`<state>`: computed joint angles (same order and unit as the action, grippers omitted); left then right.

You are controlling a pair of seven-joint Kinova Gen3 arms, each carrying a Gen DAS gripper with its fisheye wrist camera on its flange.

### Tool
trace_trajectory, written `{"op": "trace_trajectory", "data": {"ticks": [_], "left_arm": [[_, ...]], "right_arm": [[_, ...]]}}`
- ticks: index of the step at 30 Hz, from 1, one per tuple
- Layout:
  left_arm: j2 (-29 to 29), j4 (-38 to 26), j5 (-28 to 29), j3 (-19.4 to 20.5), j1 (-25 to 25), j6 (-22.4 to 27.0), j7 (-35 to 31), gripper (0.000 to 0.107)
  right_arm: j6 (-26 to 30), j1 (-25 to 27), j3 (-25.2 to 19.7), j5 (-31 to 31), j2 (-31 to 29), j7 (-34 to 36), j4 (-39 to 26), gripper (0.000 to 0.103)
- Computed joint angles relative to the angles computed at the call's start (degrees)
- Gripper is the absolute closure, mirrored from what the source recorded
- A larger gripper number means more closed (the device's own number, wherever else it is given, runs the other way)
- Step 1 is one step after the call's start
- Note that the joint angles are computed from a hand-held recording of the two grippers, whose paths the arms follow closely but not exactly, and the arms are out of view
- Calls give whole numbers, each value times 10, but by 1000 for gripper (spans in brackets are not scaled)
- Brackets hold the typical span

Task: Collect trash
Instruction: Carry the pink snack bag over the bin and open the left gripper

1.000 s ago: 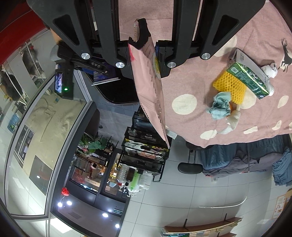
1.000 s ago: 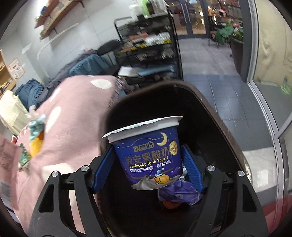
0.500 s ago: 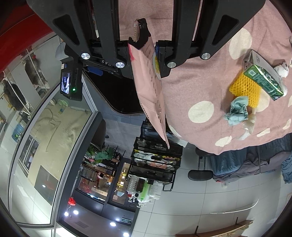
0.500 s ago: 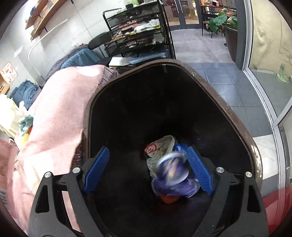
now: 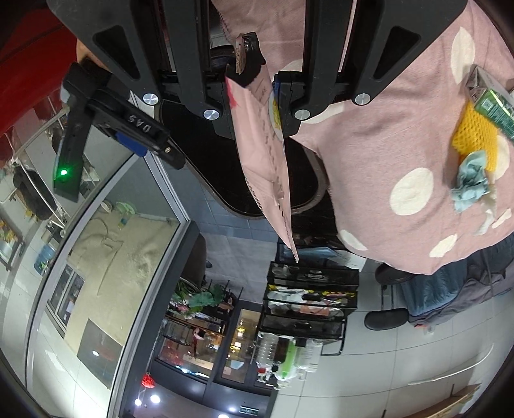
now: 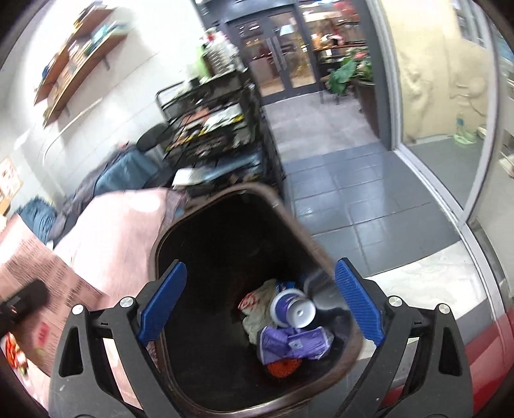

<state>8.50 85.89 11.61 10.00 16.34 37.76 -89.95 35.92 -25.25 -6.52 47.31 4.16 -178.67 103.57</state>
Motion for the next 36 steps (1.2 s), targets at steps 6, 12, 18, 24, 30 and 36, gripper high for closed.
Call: {"op": "trace_trajectory", "data": {"ticks": [6,12,18,24,30,36], "left_arm": [[47,-56,-43,2,31,37,25,94],[102,-124,-70,-2,55,98,39,94],[132,-157,-98,-10,81,128,50,93],[135,-154,-132,-21,103,124,65,39],[134,-146,-150,-19,110,115,60,20],[107,-123,-163,-22,114,86,70,17]], "right_arm": [[13,15,0,24,-22,-38,20,10],[16,39,-5,20,-33,-39,28,10],[11,55,-9,12,-38,-33,34,10],[11,60,-13,12,-38,-35,35,10],[20,57,-16,29,-39,-57,39,8],[20,57,-16,45,-40,-75,44,7]]}}
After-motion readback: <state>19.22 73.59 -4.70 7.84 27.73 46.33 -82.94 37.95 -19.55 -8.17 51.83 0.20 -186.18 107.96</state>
